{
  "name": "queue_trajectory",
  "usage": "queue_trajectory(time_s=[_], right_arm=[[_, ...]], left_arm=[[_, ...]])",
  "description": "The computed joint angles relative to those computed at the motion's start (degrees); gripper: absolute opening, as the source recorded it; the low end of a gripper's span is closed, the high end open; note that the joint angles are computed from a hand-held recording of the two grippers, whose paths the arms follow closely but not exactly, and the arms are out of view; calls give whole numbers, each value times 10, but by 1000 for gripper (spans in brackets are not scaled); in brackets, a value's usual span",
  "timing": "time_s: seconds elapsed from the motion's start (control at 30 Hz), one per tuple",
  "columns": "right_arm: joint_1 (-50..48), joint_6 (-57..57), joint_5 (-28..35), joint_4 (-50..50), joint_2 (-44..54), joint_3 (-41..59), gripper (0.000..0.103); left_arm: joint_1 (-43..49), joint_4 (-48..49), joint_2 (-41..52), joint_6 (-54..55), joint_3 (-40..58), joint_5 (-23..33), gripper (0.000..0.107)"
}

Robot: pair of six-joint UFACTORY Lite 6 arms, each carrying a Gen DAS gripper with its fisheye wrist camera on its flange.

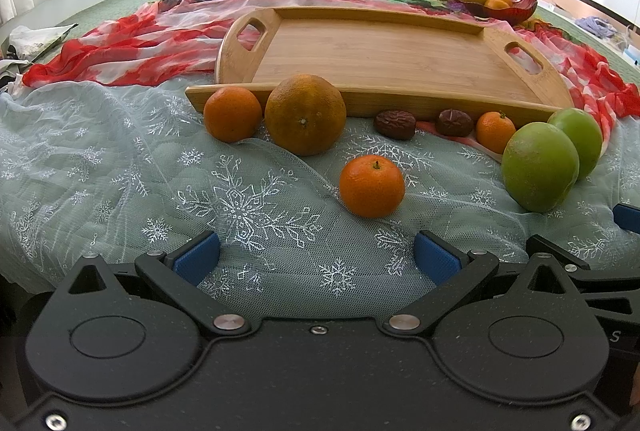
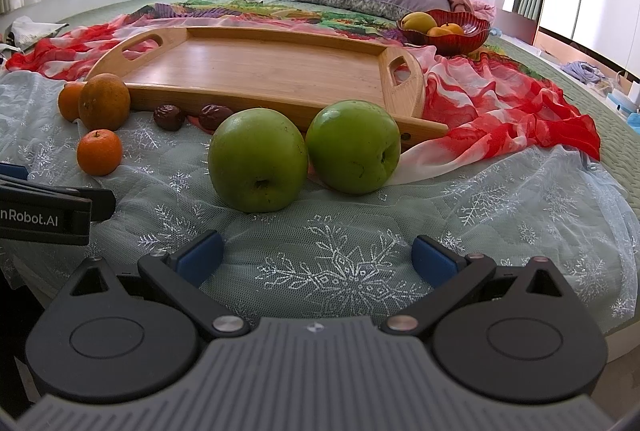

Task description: Organize fruits

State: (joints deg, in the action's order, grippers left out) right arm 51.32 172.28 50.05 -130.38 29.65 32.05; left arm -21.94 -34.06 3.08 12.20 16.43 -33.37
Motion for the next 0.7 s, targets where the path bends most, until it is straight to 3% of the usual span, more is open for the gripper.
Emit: queue_trajectory(time_s=[0.3,0.47,0.6,0.7], right_arm=[[4,7,11,0,6,2,103],[15,41,53,-14,19,-16,103],[26,44,79,-6,35,-15,103],[37,42,93,4,29,-24,103]], left_arm=[[19,11,-29,22,-4,27,103],[32,49,-30,2,-13,15,103],[11,22,-28,18,-20,-7,103],[16,23,-49,22,-25,6,102]])
